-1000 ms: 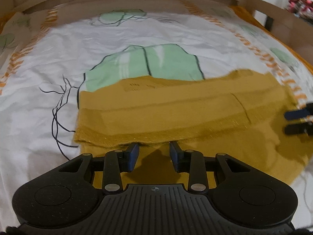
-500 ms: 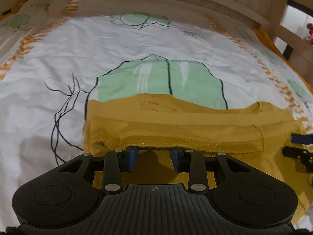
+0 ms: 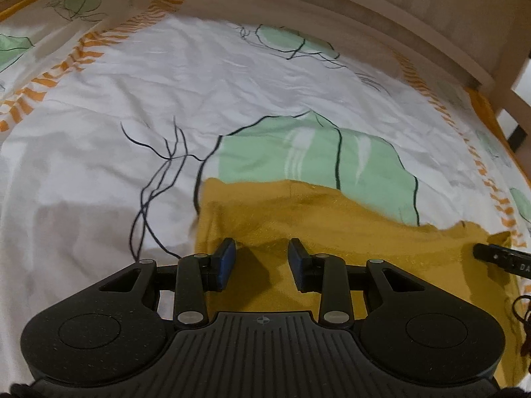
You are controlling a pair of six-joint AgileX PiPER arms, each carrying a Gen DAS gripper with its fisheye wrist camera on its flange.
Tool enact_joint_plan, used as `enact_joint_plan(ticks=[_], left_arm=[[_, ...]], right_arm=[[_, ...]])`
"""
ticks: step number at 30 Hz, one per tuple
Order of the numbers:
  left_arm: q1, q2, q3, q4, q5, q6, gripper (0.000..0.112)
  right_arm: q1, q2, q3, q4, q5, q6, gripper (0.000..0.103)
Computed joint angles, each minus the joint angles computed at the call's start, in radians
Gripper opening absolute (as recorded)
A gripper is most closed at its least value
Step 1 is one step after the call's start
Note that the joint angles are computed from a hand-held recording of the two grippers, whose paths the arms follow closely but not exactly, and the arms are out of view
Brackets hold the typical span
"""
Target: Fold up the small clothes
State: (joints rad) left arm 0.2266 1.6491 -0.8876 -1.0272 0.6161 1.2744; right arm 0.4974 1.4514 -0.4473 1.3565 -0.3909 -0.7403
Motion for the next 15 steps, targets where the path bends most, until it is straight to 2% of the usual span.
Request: enact_joint_plan(ticks=[4, 9, 13, 15], left_arm=[[0.010, 0.007, -0.017, 0.018, 0.010, -0.045, 0.034], [0.024, -0.001, -0.035, 0.047, 0.018, -0.112, 0.035], [0.034, 0.004, -0.060, 0.099, 0.011, -0.191, 0.037], [0.043, 0.014, -0.076, 0.130, 0.008, -0.258, 0.037]], right_arm=[[-0.023, -0.009, -0.005, 0.005, 0.013, 0.006, 0.064], [0.040, -0.053, -0.012, 0.180, -0.076, -0.125, 0.064], [0.166, -0.101, -0.014, 0.305, -0.170, -0.256, 0.064], [0.223, -0.114, -0.023, 0.356, -0.190, -0.320, 0.064]])
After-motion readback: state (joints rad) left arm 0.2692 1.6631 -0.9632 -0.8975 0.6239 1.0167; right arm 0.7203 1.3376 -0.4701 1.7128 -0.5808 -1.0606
